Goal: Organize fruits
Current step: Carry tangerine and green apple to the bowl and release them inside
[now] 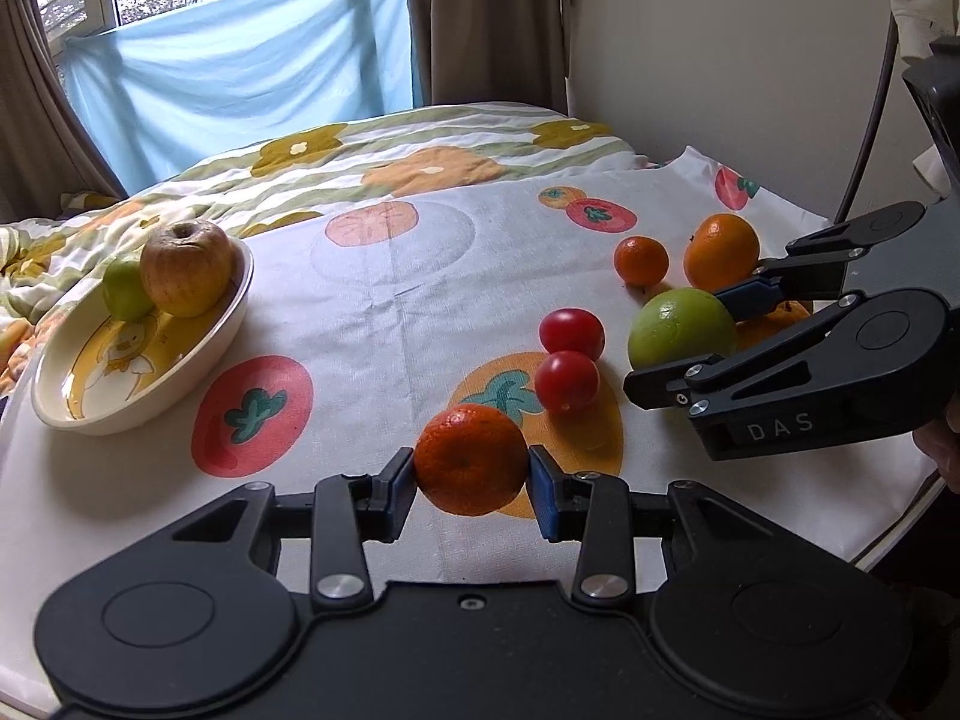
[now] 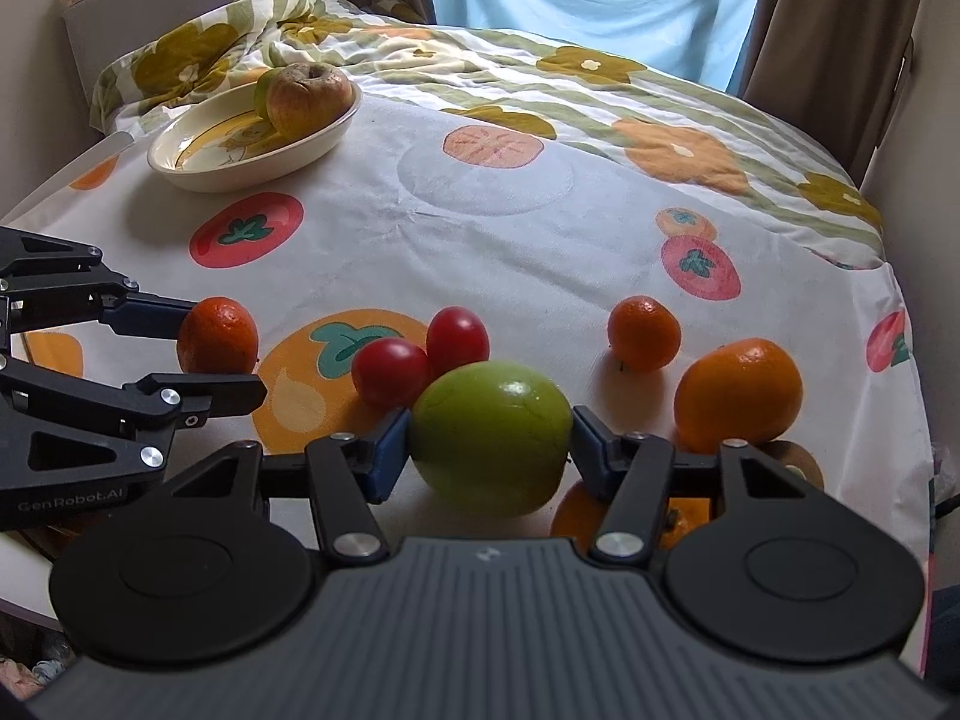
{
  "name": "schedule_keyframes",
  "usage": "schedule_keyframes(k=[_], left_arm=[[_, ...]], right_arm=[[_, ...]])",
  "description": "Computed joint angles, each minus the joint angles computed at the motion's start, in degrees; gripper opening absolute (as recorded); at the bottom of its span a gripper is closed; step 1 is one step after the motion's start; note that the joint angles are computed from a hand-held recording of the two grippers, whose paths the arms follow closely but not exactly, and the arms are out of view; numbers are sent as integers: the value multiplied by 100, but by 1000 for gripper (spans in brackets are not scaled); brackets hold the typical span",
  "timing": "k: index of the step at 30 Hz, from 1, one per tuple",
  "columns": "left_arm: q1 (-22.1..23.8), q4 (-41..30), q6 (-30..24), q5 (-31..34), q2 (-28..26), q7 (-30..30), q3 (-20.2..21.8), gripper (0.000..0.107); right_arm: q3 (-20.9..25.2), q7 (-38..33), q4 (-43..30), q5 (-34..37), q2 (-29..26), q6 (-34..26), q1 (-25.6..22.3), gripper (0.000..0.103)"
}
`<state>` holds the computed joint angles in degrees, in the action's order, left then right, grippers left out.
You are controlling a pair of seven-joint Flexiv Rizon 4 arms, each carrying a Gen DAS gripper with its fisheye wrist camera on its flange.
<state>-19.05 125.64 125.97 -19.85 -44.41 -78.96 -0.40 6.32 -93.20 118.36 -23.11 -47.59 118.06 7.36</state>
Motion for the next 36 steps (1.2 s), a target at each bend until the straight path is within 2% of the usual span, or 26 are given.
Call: schedule_keyframes(k=[13,19,24,30,36], left_arm=[[-369,491,118,-703,641,89,301,43],[-129,733,174,-711,1013,235,323,43],[434,900,72,-274,1366,271,274,43],[1519,820,-203,812,1525,187,77,43],[2778,419,-627,1982,1471,108,-328,43]], right_arm=[[301,252,268,-181,546,9,-143,72],[474,589,230,-274,823,-103,-69,72],[604,1012,69,-252,958,-333,116,72],[229,1231,-293,289,968,-611,991,72],[-297,1442,-801,899,767,-891,1953,72]])
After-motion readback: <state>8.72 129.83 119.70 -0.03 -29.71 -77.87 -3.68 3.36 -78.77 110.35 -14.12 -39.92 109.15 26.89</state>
